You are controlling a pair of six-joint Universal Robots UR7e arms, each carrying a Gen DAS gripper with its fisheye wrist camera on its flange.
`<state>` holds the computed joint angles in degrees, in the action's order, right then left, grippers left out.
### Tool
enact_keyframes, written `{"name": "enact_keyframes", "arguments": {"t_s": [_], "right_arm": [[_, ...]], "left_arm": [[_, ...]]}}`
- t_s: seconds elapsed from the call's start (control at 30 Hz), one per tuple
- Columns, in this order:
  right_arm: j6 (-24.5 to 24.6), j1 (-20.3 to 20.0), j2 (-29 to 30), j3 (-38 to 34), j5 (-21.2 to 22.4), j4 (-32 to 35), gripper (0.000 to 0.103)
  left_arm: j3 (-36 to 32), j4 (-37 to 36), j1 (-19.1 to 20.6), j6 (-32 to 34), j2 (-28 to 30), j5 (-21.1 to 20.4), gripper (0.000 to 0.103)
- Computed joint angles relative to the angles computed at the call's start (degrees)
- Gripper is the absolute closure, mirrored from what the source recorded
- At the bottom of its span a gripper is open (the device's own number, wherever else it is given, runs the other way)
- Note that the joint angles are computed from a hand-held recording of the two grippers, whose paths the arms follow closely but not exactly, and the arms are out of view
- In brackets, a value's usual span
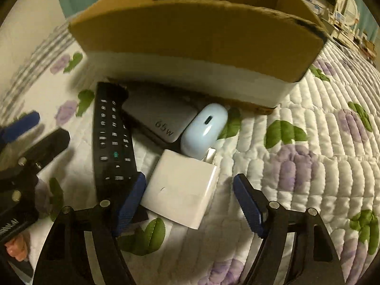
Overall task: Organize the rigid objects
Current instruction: 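Grasp the white USB charger cube with the right tool while the left tool grasps the black remote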
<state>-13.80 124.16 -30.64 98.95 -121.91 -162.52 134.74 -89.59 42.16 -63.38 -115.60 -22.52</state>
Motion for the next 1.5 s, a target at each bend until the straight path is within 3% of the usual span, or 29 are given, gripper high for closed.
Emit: {"name": "enact_keyframes", "arguments": {"t_s": [0.03,0.23,0.4,0.77,0.83,0.87,0.93,0.97,1.03,1.2,1.4,1.5], "right_arm": [[-0.4,-0.1,-0.1,0.1,1.1,0.1,0.041],[-1.5,0.1,-2.6,2.9,1.4,-4.7,0.049],[-1.2,0.4,-5.3,4.8,0.1,-8.3,0.052],[0.4,-1.3,-8.1,5.6,2.8,-8.1,0.052],[0.3,-1.3,-8.2,5.6,2.7,-7.7,0.052],[0.2,-1.2,-8.0,5.4,2.6,-7.6,0.052],[0.0,-1.1,-7.8,5.3,2.5,-7.5,0.053],[-0.1,-1.0,-7.7,5.3,2.5,-7.6,0.053],[-0.1,-0.9,-7.6,5.3,2.4,-7.9,0.053],[-0.4,-0.7,-7.5,5.6,2.3,-8.7,0.053],[-1.6,0.0,-8.1,6.4,2.9,-10.7,0.053],[-2.3,0.3,-8.5,6.7,3.4,-10.8,0.053]], "left_arm": [[-0.3,0.7,0.2,-0.5,0.4,-0.2,0.023],[-1.6,3.4,-0.5,-2.7,2.2,-1.1,0.023],[-3.1,1.3,0.0,-1.7,6.0,-3.6,0.023],[-2.0,-21.0,6.6,10.2,14.4,-6.1,0.025],[-2.2,-23.9,7.2,13.8,15.2,-6.4,0.033],[-2.6,-24.2,7.5,14.4,15.7,-6.6,0.041],[-3.5,-22.3,7.8,13.6,16.5,-6.0,0.049],[-3.9,-21.8,8.0,13.5,16.7,-5.9,0.058],[-4.0,-22.6,8.2,14.2,16.1,-6.5,0.061],[-4.2,-20.5,6.8,13.2,13.4,-7.0,0.078],[-3.8,-12.0,2.4,7.7,7.3,-6.9,0.083],[-5.0,-4.0,-0.4,3.3,5.5,-6.2,0.083]]}}
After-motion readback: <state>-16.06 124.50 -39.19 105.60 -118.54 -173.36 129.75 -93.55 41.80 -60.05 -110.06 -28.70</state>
